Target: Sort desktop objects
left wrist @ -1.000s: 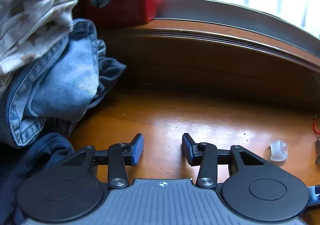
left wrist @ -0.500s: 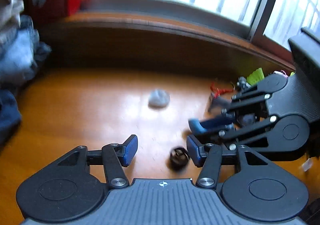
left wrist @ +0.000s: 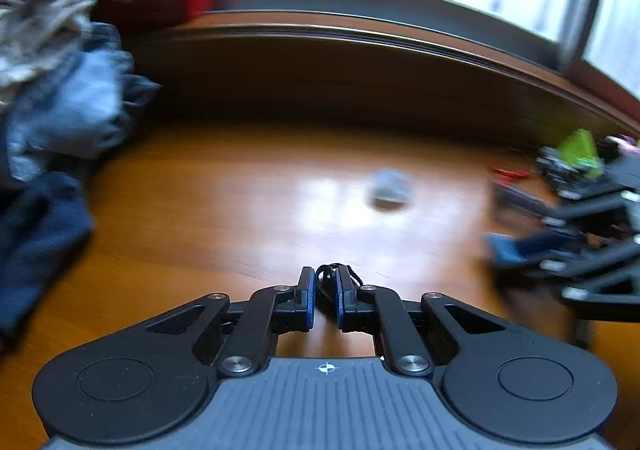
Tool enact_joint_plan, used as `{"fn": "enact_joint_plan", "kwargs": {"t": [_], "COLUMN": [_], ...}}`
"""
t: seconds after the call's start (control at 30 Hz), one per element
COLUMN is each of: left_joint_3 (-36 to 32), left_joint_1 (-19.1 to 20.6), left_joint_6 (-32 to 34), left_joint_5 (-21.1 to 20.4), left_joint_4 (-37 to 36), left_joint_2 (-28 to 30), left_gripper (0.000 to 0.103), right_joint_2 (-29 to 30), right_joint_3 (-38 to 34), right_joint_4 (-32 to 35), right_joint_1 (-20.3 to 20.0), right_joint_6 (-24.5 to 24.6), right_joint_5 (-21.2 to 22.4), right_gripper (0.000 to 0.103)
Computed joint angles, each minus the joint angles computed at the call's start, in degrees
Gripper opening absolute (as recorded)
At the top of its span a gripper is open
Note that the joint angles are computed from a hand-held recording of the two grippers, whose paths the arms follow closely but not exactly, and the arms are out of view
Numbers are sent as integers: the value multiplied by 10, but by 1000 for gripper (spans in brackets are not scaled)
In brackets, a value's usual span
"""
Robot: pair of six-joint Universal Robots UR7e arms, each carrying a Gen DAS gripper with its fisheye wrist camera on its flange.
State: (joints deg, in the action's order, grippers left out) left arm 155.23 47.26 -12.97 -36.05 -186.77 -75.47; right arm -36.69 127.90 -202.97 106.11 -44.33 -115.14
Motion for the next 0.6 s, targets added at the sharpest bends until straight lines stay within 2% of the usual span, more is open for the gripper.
{"fn": "enact_joint_plan", "kwargs": {"t": [0.1,0.13,0.2,0.23,0.27,0.33,0.4,0.5,0.6], "left_joint_3": [-20,-24,-17,-8,2,16,25,32,34], "left_joint_1": [14,17,12,0,-16,-45,-69,-89,-101], "left_joint_6": [10,17,54,69,84,96,72,37,7], "left_joint_5": [65,73,62,67,78,89,88,62,14], "left_joint_4": [2,2,-51,-84,-121,-133,-78,-3,42], "left_joint_2": [9,1,-20,-21,-19,-29,-56,-80,-81], "left_gripper": [14,20,45,66,73,73,73,73,73], "right_joint_2": [-9,-13,-25,-29,-32,-35,-40,-46,-54], "right_joint_3": [12,18,31,37,45,60,75,101,129], "right_joint_4": [-19,-26,-39,-49,-64,-99,-128,-176,-228], "right_joint_1": [-4,-6,-9,-10,-10,-12,-14,-14,-17], "right_joint_6": [14,19,33,40,48,61,80,106,122], "right_joint_5": [-7,-6,11,21,31,51,68,78,76], "right_gripper": [15,15,15,15,15,15,14,13,13]}}
